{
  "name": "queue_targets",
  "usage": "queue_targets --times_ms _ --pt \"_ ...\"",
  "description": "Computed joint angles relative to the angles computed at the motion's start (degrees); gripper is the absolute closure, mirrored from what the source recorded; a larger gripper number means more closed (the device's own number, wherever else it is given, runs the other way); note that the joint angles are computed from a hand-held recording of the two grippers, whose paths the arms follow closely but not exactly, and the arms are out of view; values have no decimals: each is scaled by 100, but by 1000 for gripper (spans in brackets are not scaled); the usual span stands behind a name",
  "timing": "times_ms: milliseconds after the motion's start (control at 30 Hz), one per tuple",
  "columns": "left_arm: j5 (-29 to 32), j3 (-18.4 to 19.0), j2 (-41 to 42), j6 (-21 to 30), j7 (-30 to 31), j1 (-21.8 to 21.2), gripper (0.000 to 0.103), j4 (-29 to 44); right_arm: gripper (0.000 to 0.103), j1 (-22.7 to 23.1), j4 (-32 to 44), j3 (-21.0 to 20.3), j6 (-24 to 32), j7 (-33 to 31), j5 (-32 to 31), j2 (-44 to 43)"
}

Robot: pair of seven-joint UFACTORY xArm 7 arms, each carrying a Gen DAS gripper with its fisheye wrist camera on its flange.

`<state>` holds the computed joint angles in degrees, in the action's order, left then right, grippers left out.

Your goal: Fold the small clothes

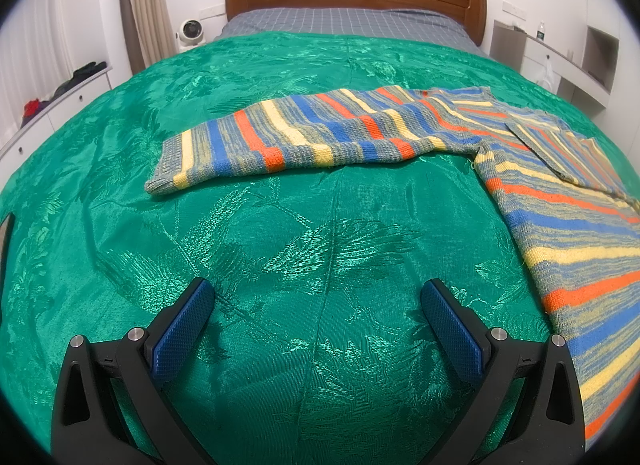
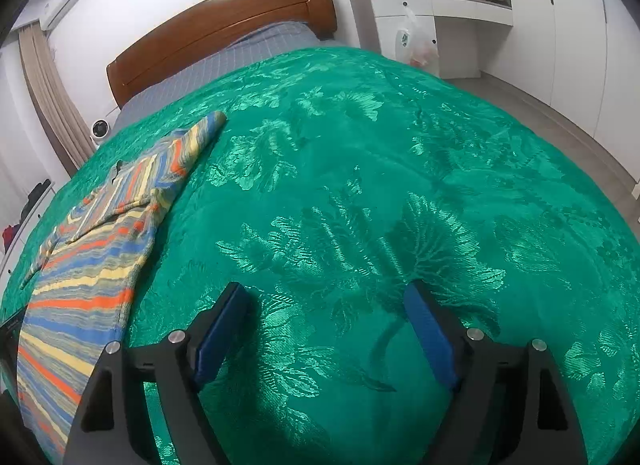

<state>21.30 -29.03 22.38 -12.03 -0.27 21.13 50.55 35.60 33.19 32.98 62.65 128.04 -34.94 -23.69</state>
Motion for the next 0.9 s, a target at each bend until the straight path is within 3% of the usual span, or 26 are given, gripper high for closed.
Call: queue_targets --times_ms 900 --pt "20 12 7 -9 -12 -4 0 10 15 -12 28 -56 -79 -5 -139 119"
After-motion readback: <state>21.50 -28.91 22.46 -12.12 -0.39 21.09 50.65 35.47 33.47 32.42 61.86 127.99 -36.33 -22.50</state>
